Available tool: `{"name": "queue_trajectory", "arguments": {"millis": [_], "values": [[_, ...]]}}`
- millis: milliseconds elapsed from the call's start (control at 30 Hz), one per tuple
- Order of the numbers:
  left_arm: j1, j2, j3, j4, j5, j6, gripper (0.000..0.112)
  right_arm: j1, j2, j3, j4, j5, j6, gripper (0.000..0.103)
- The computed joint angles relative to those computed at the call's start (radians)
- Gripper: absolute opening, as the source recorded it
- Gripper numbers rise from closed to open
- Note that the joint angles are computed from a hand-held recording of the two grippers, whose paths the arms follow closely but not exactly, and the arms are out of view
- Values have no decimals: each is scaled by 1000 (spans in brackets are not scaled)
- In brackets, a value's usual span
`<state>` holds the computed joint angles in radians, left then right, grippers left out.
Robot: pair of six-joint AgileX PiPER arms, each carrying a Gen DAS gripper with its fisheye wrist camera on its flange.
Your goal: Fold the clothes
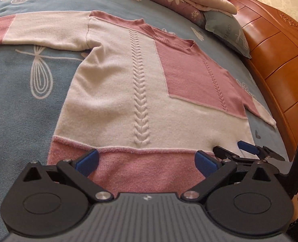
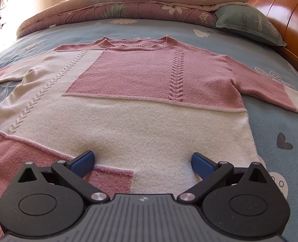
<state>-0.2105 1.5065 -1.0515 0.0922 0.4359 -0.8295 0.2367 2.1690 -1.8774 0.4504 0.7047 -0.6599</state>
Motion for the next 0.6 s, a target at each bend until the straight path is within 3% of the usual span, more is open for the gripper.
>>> {"name": "queue_trajectory", "arguments": {"millis": [67, 200, 300, 467, 600], "values": [[-38, -59, 69, 79, -19, -118, 101, 1, 3, -7, -5, 5, 4, 103], [-123, -139, 127, 151, 50, -237, 101, 1, 5, -10, -5, 8, 1, 103], [-94, -143, 79, 17, 120, -75, 101, -4, 0, 8, 20, -5, -29, 103], [69, -4, -114, -154, 61, 252, 101, -6, -27, 81, 71, -74, -85, 103], [186, 189, -309, -371, 48, 519, 101, -2, -29, 85, 65, -85, -75, 103]]}}
